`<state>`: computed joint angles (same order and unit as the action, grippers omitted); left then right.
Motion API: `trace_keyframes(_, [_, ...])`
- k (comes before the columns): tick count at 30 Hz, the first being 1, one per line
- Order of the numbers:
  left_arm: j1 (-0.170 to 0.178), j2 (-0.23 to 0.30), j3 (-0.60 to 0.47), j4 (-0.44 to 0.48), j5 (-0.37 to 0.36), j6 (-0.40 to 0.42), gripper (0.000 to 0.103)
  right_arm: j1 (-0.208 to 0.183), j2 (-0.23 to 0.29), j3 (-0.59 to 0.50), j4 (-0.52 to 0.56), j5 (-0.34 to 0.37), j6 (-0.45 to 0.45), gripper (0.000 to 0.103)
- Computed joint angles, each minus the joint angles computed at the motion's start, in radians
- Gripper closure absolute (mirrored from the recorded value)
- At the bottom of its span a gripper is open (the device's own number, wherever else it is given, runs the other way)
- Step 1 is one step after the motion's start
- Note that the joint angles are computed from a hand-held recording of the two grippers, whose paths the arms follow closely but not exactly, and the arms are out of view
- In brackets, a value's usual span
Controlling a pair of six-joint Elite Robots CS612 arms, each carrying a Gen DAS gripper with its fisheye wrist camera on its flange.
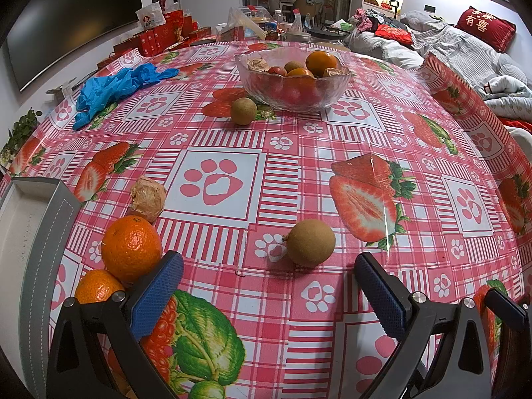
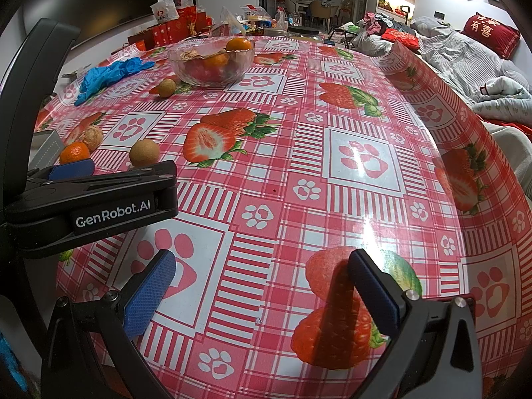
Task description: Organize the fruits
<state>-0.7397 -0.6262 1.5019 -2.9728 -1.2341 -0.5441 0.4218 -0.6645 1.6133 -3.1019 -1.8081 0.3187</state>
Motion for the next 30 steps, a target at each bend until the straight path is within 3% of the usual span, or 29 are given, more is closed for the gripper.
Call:
trace_keyframes(10, [0.001, -0.001, -0.003, 0.01, -0.005, -0.002, 0.0, 0.0, 0.0, 0.0, 0.0, -0.002, 0.001, 0.0])
trace_keyframes(15, [0.024, -0.02, -0.066, 0.27, -0.12, -0.048, 0.0, 0.001, 0.0, -0.001, 0.001, -0.004, 0.002, 0.0])
trace_keyframes(20, [0.036, -0.014, -0.09, 0.295, -0.158, -0.024, 0.0, 0.001, 0.0, -0.001, 0.0, -0.005, 0.003, 0.0])
trace_keyframes(23, [0.047, -0.039, -0.044, 0.196, -0.18, -0.063, 0.0, 0.001, 0.0, -0.001, 0.001, -0.006, 0.003, 0.0])
trace_keyframes(25, [0.038, -0.073, 0.016, 0.105, -0.122, -0.052, 0.0, 0.002, -0.001, 0.001, 0.0, -0.006, 0.003, 0.0])
trace_keyframes(30, [0.008, -0.151, 0.159, -0.015, 0.02, 0.032, 0.0, 0.002, 0.001, -0.002, 0.0, -0.009, 0.004, 0.0])
